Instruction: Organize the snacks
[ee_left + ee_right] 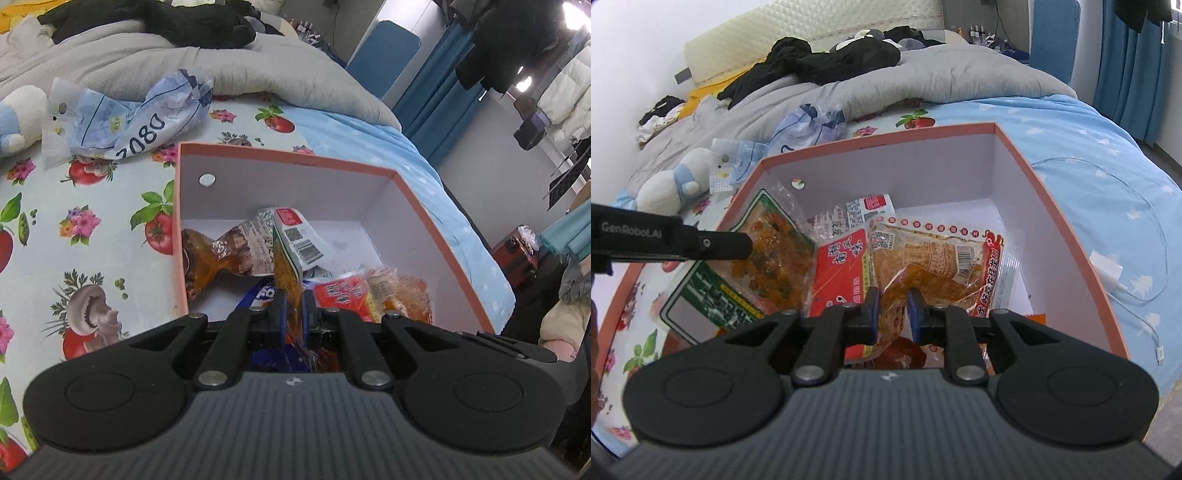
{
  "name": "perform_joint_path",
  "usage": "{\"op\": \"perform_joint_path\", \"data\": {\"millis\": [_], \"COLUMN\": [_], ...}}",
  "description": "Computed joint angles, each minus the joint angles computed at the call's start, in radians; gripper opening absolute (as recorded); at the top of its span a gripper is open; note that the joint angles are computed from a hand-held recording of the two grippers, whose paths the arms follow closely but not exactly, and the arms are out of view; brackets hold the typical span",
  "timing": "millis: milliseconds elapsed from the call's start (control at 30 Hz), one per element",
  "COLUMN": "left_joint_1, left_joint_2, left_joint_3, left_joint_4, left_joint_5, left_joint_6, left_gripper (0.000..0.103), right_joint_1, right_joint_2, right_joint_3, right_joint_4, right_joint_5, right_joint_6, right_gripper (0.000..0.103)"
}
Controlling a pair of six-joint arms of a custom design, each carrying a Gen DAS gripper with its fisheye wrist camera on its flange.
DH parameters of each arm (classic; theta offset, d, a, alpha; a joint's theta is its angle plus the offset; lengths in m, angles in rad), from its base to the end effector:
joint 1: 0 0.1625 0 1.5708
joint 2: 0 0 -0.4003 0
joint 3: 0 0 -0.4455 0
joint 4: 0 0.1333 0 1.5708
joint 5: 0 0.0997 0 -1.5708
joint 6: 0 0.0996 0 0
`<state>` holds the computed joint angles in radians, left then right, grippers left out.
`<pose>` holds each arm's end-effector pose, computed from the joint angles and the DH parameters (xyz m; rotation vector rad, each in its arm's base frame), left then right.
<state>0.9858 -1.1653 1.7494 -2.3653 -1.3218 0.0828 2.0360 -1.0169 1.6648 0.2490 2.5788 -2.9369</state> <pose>-0.2258 -0.6267 0.2111 0.9229 2.7787 -0.3905 0.2776 -0.4437 0.1303 -0.1330 -2.1918 1.1041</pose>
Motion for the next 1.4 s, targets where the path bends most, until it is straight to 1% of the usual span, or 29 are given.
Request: {"op": "perform_joint_path", "data": {"millis": [67,100,167,233,267,467,600,667,700,733,767,800,833,867,933,967,1000,1033,1067,1133,1233,1400], "left_joint_1": [-0.007,-0.008,-0.018,-0.034,-0.042,-0.102,-0.141,-0.157,-0.165,-0.174,-0.182,-0.189,-0.194,-0.199,-0.211,-0.223,-0.233,-0.246,-0.256,-0.274,-0.303,-0.345], "left_joint_2": [-0.011,-0.019,-0.042,-0.072,-0.090,-0.211,-0.305,-0.353,-0.378,-0.403,-0.428,-0.451,-0.470,-0.489,-0.528,-0.545,-0.561,-0.579,-0.596,-0.625,-0.666,-0.738], "left_joint_3": [0.004,0.006,0.015,0.028,0.036,0.082,0.117,0.134,0.147,0.161,0.173,0.183,0.189,0.193,0.199,0.204,0.210,0.218,0.223,0.236,0.260,0.304], "left_joint_4": [0.003,0.003,0.001,-0.003,-0.005,0.006,0.019,0.036,0.037,0.034,0.036,0.042,0.054,0.068,0.093,0.103,0.107,0.113,0.120,0.132,0.144,0.180], "left_joint_5": [0.019,0.013,0.013,0.017,0.017,0.022,0.036,0.041,0.048,0.056,0.063,0.071,0.077,0.078,0.086,0.100,0.113,0.125,0.130,0.135,0.151,0.180], "left_joint_6": [-0.019,-0.013,-0.012,-0.012,-0.012,-0.029,-0.046,-0.066,-0.076,-0.084,-0.089,-0.094,-0.099,-0.103,-0.105,-0.095,-0.083,-0.074,-0.070,-0.068,-0.059,-0.077], "left_gripper": [0.011,0.011,0.014,0.018,0.018,0.019,0.019,0.028,0.037,0.048,0.052,0.056,0.059,0.061,0.076,0.079,0.084,0.086,0.087,0.094,0.098,0.099], "right_joint_1": [0.003,0.006,0.018,0.032,0.043,0.142,0.217,0.251,0.267,0.281,0.300,0.315,0.329,0.339,0.355,0.367,0.380,0.391,0.401,0.421,0.451,0.486], "right_joint_2": [-0.001,-0.006,-0.013,-0.021,-0.028,-0.046,-0.049,-0.050,-0.050,-0.049,-0.049,-0.052,-0.052,-0.047,-0.049,-0.051,-0.050,-0.051,-0.052,-0.055,-0.050,-0.025], "right_joint_3": [0.001,0.003,0.006,0.007,0.010,0.002,-0.012,-0.017,-0.020,-0.022,-0.018,-0.011,-0.007,-0.014,-0.016,-0.015,-0.015,-0.013,-0.012,-0.010,-0.005,-0.008], "right_joint_4": [0.020,0.026,0.031,0.031,0.026,-0.009,-0.018,-0.022,-0.021,-0.023,-0.048,-0.080,-0.099,-0.081,-0.049,-0.053,-0.065,-0.083,-0.097,-0.113,-0.142,-0.109], "right_joint_5": [0.010,0.012,0.024,0.032,0.036,0.097,0.143,0.159,0.162,0.171,0.189,0.207,0.223,0.231,0.225,0.236,0.253,0.267,0.279,0.293,0.327,0.363], "right_joint_6": [0.037,0.049,0.066,0.073,0.071,0.029,0.019,0.012,0.009,0.004,-0.021,-0.051,-0.067,-0.046,0.009,0.015,0.004,-0.017,-0.033,-0.051,-0.073,-0.010], "right_gripper": [0.037,0.039,0.039,0.040,0.040,0.040,0.040,0.040,0.045,0.053,0.076,0.093,0.095,0.093,0.093,0.093,0.093,0.093,0.093,0.093,0.093,0.093]}}
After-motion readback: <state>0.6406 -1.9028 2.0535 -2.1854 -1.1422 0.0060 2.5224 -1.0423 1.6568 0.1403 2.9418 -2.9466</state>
